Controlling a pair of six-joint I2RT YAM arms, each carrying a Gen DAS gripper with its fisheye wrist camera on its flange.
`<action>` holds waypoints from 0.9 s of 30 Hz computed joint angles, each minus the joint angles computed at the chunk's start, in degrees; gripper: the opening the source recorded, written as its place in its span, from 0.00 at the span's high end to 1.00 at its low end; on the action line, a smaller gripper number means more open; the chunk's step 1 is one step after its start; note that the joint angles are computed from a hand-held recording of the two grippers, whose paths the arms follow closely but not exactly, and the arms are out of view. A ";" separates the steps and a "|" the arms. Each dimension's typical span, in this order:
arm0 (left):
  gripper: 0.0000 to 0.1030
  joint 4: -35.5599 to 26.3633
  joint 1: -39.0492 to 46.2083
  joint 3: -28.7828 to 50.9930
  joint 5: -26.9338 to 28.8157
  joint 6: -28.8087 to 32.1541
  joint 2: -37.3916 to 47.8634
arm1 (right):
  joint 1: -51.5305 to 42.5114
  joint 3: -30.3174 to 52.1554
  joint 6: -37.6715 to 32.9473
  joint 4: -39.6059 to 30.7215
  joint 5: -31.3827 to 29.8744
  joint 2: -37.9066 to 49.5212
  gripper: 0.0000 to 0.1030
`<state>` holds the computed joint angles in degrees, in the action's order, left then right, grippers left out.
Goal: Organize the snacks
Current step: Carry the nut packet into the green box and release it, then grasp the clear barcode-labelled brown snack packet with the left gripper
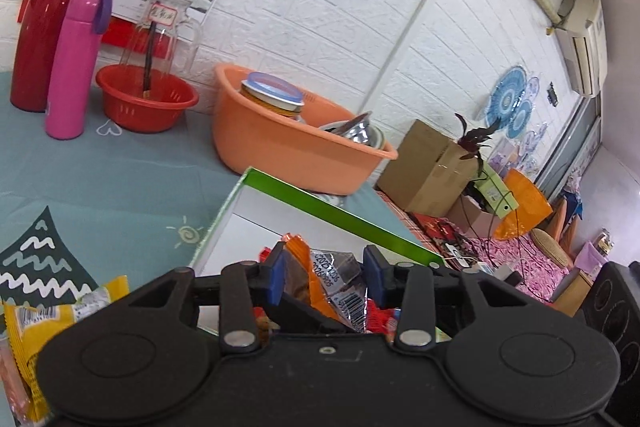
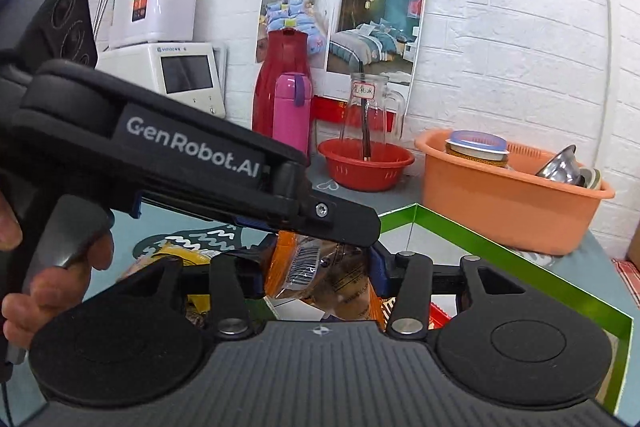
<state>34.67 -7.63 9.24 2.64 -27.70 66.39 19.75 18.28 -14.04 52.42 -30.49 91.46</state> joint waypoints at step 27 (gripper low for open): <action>0.00 -55.29 -48.62 -3.03 -49.26 -29.50 -41.37 | -30.08 -11.75 -21.08 -62.10 -29.90 -45.63 0.00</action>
